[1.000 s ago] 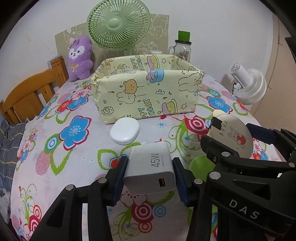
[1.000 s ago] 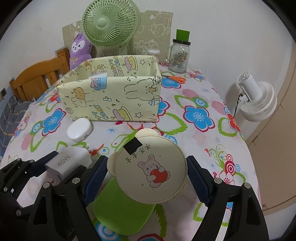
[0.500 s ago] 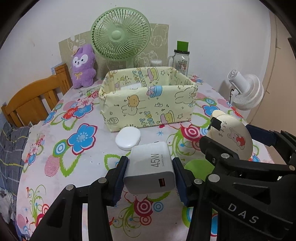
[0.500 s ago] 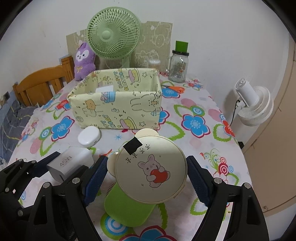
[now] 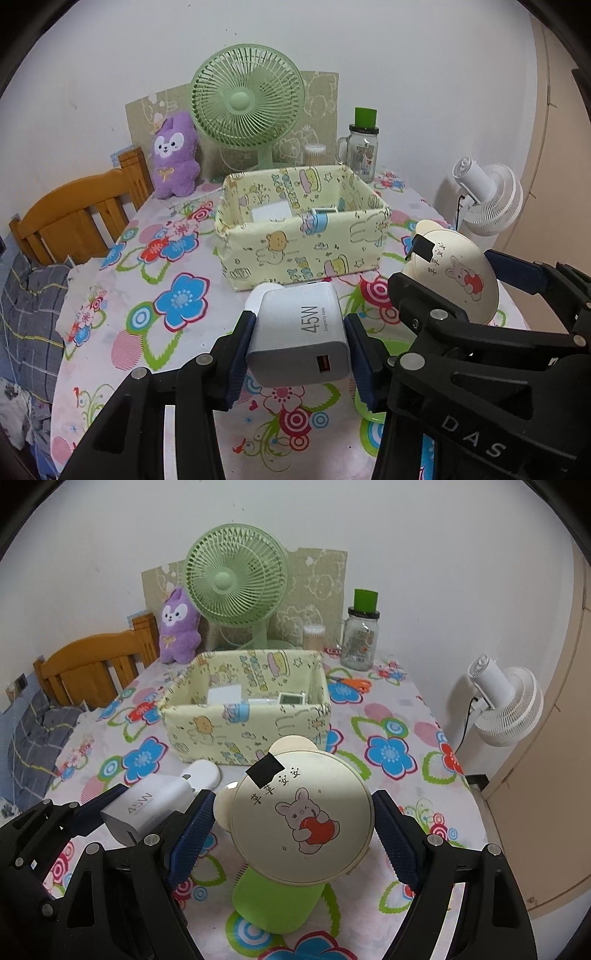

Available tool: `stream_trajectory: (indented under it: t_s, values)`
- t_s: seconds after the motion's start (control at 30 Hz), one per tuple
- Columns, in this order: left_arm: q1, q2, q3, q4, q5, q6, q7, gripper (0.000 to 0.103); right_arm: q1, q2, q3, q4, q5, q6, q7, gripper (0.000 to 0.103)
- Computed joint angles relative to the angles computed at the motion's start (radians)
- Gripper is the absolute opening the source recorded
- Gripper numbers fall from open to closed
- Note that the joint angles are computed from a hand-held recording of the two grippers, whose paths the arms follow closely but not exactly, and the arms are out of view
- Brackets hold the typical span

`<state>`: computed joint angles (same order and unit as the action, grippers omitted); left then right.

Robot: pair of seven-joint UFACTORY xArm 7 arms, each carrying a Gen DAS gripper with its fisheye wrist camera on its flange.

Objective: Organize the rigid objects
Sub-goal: 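Carry the charger in left tool while right tool carries the disc over the basket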

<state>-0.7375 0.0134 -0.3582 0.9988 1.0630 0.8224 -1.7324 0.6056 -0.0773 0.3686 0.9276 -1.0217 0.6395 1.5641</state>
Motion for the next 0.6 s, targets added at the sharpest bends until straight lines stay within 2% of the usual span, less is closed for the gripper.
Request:
stream_trajectory:
  t_s: [0.6]
  values:
    - [0.021, -0.027, -0.009, 0.044, -0.007, 0.036, 0.067, 0.050, -0.026, -0.019, 0.007, 0.048, 0.007, -0.016, -0.044, 0.085]
